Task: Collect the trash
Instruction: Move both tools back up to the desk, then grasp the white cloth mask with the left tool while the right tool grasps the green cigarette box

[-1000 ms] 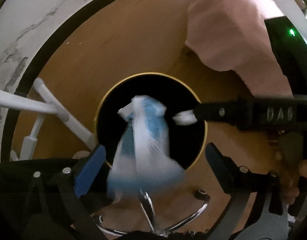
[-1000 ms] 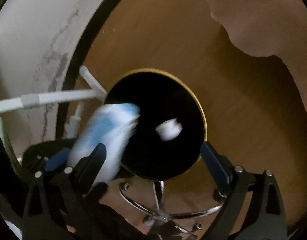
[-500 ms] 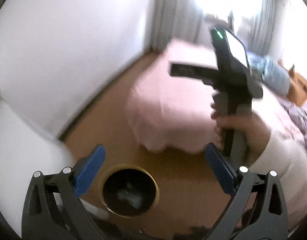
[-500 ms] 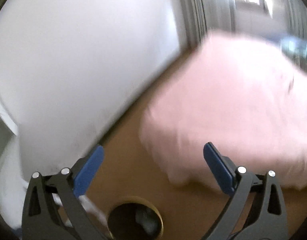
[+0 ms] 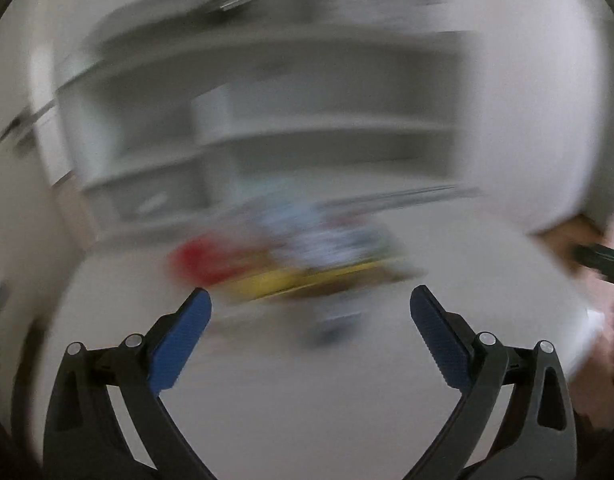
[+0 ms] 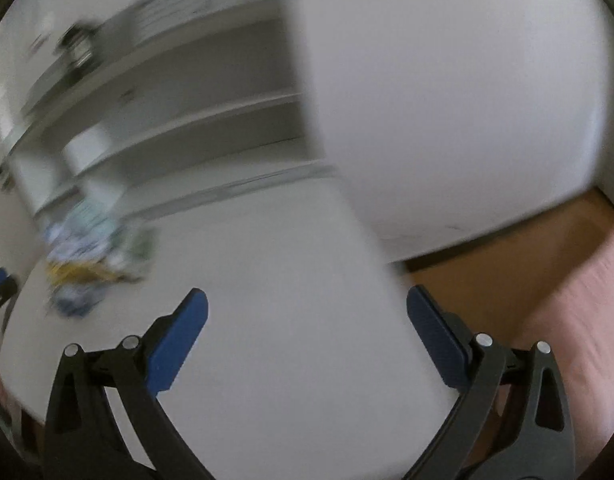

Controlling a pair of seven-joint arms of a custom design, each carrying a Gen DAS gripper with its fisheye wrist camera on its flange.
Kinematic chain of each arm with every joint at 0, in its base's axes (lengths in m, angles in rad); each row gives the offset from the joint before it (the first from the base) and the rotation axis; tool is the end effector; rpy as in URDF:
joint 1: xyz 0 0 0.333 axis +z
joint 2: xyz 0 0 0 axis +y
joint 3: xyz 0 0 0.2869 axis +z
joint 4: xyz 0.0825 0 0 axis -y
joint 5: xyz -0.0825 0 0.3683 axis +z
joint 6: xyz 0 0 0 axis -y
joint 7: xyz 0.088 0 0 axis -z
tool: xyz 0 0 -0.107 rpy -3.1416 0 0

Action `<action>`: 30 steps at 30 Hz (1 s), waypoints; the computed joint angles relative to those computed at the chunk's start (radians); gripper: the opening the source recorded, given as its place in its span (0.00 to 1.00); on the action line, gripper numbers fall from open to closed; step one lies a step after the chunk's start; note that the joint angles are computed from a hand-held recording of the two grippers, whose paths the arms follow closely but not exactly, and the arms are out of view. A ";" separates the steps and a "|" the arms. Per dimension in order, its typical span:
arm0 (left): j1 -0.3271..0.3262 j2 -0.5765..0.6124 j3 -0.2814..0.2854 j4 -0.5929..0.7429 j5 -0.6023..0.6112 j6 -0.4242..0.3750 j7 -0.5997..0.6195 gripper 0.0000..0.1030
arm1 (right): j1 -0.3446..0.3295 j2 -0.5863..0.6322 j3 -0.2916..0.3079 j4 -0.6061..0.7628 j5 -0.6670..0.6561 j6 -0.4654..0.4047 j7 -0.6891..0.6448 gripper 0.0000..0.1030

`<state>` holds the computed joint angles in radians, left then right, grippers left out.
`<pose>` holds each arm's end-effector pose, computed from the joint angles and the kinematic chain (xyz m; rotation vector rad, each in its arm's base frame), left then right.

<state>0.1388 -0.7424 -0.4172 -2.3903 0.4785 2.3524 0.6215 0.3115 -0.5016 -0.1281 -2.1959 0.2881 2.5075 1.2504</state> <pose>0.3712 -0.1383 0.6051 -1.9134 1.2087 -0.5465 0.4447 0.0677 0.6485 -1.8999 1.3535 -0.4862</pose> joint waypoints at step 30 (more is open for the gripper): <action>0.088 0.052 0.222 -0.178 -0.296 0.164 0.324 0.50 | 0.037 0.654 0.286 0.679 0.063 -0.319 0.110 0.57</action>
<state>0.2265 -0.6903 -0.1950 -2.5686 0.1829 2.5166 0.9452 0.3484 0.1528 0.1575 -1.5170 0.3508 2.1886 1.3607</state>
